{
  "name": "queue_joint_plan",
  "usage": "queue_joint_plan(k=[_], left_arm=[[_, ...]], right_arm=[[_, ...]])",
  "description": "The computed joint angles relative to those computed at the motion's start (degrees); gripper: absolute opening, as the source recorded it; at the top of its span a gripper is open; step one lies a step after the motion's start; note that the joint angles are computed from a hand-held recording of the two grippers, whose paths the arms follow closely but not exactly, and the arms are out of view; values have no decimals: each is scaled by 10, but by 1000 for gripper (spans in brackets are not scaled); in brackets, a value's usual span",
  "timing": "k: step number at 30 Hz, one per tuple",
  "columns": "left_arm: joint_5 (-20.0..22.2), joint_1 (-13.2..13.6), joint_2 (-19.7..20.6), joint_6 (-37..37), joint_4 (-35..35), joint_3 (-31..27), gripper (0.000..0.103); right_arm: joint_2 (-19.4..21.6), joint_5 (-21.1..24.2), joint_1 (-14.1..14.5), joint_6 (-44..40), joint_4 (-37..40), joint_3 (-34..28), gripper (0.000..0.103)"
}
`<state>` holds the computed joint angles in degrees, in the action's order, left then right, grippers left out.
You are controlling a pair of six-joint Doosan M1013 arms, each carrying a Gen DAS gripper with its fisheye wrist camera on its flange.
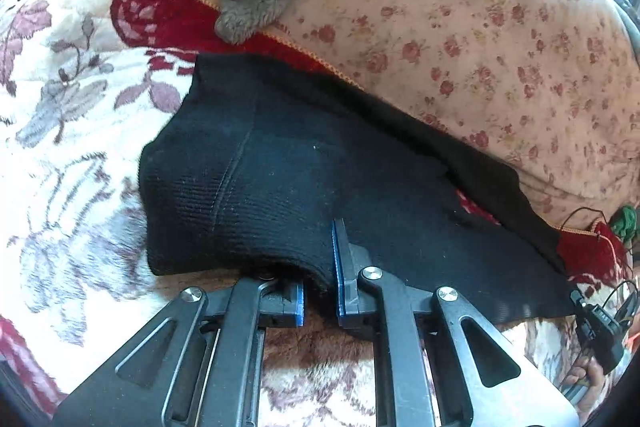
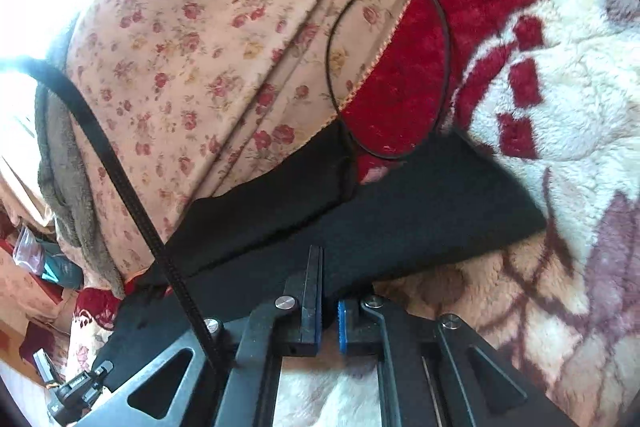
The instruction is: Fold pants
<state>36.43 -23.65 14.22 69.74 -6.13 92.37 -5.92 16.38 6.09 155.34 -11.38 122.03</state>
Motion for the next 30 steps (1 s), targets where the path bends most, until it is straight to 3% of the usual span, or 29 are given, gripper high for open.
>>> queue_joint_plan(k=[5, 13, 20, 21, 23, 28, 30], left_arm=[[17, 14, -16, 33, -30, 4, 9], [54, 36, -57, 68, -42, 36, 9], [59, 45, -81, 63, -37, 76, 10], [56, 44, -81, 59, -33, 80, 10], [42, 38, -84, 50, -11, 88, 11], [24, 35, -96, 43, 19, 97, 19], [31, 38, -99, 42, 27, 96, 25]], right_arm=[[-26, -3, 14, -3, 22, 12, 4], [-66, 33, 64, -6, 36, 30, 4], [-88, 103, 120, 61, -30, 32, 5], [-87, 115, 125, 79, -43, 33, 7], [-77, 140, 119, 28, 13, 30, 13], [-86, 156, 115, 3, 30, 31, 26], [-88, 200, 121, 13, 9, 22, 42]])
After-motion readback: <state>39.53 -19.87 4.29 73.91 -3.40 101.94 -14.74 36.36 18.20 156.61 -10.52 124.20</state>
